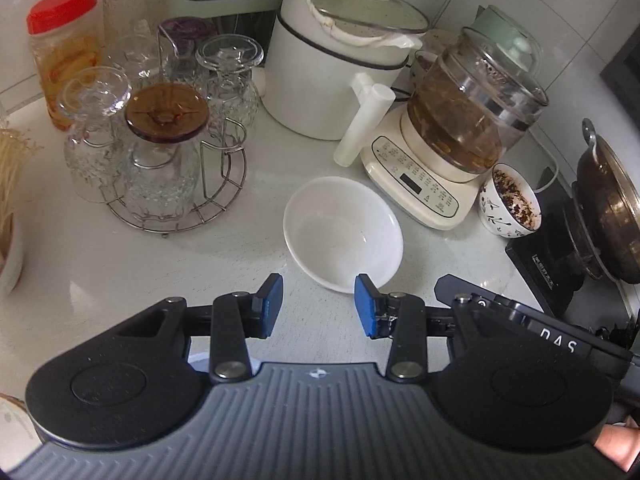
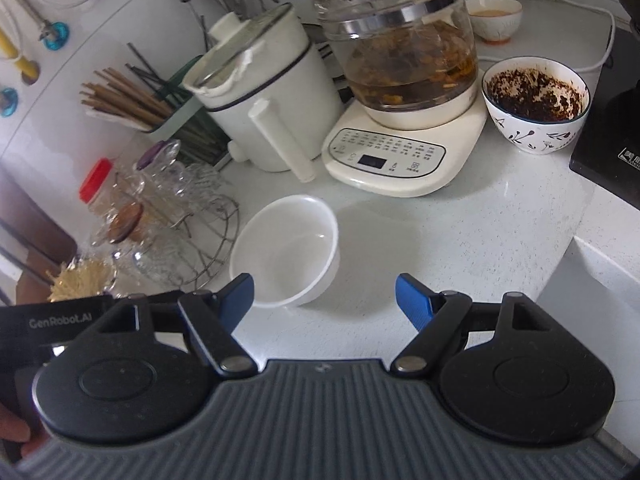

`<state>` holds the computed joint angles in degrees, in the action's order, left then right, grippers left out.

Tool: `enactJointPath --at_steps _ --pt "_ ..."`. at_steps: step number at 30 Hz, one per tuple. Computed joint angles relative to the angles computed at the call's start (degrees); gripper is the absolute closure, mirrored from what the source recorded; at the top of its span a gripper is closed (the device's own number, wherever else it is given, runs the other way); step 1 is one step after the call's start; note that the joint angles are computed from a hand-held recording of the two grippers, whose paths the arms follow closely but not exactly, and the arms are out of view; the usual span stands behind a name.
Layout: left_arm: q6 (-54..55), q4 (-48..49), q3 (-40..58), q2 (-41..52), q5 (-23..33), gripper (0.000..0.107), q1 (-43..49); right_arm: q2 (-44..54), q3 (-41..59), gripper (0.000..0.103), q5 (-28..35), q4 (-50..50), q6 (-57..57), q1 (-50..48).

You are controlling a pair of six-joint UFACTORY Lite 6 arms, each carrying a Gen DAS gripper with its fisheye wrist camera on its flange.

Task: Organize plates and bowls
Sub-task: 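Move both open tools to the white ceramic bowl by the kettle, then close the left tool on the ceramic bowl rim while the right tool closes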

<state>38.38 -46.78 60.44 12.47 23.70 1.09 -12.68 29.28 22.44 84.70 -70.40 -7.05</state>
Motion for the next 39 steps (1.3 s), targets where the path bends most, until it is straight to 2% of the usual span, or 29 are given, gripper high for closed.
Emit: enactJointPath --at_steps 6,14,18,27,35,39 --pt "-4.28 1.8 5.66 6.99 -0.28 0.062 -0.65 10.75 7.08 0.025 2.38 0.74 -4.28 -0.12" --pt "-8.28 2.94 15.41 18.49 -1.22 0.062 -1.06 25.05 17.59 0.042 3.06 -0.71 -3.62 0.91" --pt "-11.89 5.42 18.23 22.13 -2.33 0.062 -1.38 31.41 23.0 0.059 3.37 -4.21 0.76 0.94" --pt "-18.32 10.56 25.15 27.99 -2.22 0.064 -2.01 38.09 29.31 0.072 5.49 -9.21 3.2 0.59" --pt "-20.28 11.14 30.76 33.49 0.12 0.077 -1.65 41.25 32.11 0.083 5.6 -10.54 5.11 0.84" --pt "-20.45 10.73 31.86 34.77 0.56 0.09 -1.82 42.58 33.82 0.09 7.07 -10.62 4.53 0.96"
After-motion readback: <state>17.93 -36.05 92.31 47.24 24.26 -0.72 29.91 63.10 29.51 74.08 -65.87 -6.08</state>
